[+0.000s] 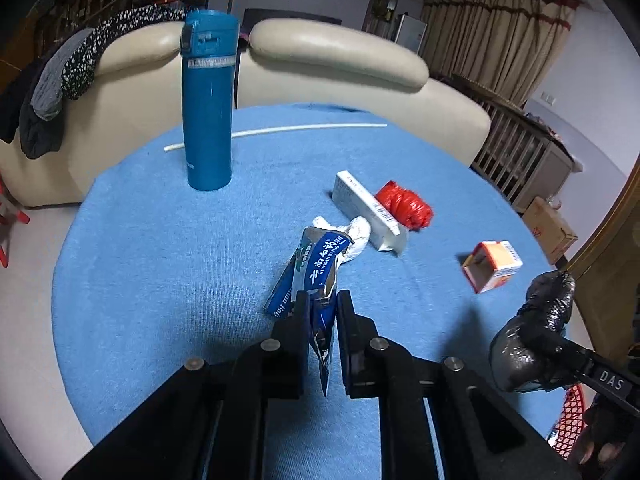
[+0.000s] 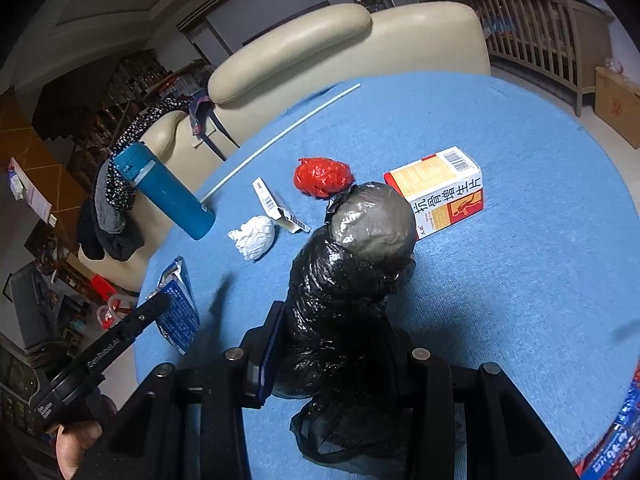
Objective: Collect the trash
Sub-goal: 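Grasp the black plastic bag with the right tool while the left tool grasps the blue paper packet, then carry the black bag and blue packet over the red basket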
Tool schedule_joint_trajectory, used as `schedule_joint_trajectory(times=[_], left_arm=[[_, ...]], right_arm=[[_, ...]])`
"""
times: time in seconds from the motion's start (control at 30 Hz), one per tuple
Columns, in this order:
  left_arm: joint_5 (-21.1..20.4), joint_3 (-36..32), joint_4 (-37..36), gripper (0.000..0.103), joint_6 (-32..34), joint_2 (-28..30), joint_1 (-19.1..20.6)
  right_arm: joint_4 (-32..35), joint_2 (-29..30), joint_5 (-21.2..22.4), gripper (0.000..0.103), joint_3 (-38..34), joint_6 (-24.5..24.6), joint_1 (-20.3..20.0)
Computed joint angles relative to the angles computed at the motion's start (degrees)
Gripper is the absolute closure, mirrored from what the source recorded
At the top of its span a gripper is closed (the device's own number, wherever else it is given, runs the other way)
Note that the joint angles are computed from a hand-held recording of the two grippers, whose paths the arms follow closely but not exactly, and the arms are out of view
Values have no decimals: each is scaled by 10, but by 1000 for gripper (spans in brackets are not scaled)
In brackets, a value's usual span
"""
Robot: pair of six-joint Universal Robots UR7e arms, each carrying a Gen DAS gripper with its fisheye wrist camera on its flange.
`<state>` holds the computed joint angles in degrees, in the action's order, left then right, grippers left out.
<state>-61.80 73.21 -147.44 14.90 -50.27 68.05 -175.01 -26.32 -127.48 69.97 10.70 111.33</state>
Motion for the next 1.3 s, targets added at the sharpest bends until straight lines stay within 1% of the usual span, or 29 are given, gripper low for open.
schedule_joint_trajectory(times=[0.3, 0.63, 1.03, 1.3], left_arm=[[-16, 56, -45, 89, 13, -38, -18], [-17, 110, -72, 89, 19, -63, -39], [-29, 145, -86, 89, 37, -70, -64], [-39, 159, -84, 89, 48, -65, -83]], right_arm=[[-39, -12, -16, 60, 27, -18, 17], [-85, -36, -38, 60, 77, -23, 29], [-155, -79, -74, 59, 159, -21, 36], [-192, -113, -96, 60, 217, -8, 31]])
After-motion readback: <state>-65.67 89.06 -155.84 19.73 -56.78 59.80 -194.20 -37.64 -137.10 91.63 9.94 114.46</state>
